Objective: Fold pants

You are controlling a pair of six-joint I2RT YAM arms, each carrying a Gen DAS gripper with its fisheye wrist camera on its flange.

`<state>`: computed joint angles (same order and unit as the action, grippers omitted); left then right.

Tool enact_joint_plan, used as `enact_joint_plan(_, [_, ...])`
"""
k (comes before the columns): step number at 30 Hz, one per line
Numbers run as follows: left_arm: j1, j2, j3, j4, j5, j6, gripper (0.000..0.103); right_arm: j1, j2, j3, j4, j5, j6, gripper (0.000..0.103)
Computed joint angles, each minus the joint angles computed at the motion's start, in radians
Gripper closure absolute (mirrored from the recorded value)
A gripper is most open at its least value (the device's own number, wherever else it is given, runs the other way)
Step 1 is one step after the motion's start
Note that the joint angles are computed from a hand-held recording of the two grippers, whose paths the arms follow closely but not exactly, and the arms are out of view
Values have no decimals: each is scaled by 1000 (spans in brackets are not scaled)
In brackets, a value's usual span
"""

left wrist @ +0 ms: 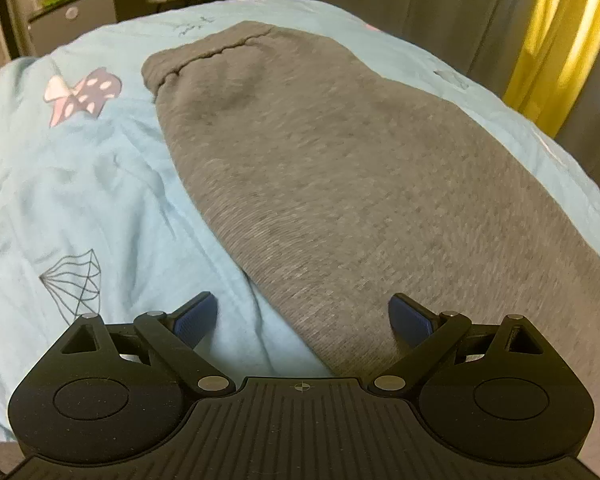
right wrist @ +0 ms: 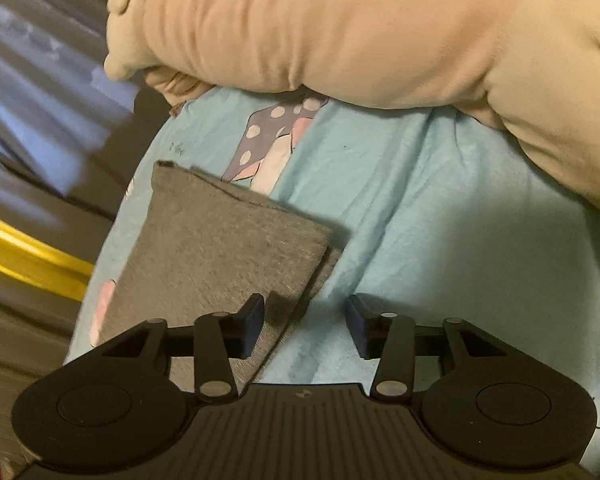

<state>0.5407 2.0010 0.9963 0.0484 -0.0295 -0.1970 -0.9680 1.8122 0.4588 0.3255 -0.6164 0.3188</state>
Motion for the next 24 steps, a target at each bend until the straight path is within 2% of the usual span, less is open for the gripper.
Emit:
enact_joint_plan(5, [0, 0, -2, 5, 2, -8, 6, -12, 18, 11, 29, -53, 46, 55])
enact_joint_plan(8, [2, -8, -15, 24, 9, -9, 6, 4, -26, 15, 3, -14, 61, 55])
enact_joint_plan(12, [19, -34, -61, 91, 85, 4, 6, 3, -94, -2, 22, 15, 72, 55])
enact_joint_plan(15, [13, -35, -61, 93, 88, 11, 6, -3, -28, 52, 4, -16, 35, 52])
enact_joint_plan(18, [18, -42, -70, 104, 107, 10, 6, 14, 58, 128, -89, 33, 14, 52])
enact_joint_plan(21, [35, -52, -86, 120, 181, 27, 6, -9, 96, 103, -5, -36, 30, 51])
enact_joint_plan(23, [29, -49, -77, 105, 178, 35, 6, -17, 116, 110, -3, -96, 28, 63])
enact_joint_plan(24, [22, -45, -67, 88, 167, 39, 6, -22, 125, 107, 17, -127, 36, 84])
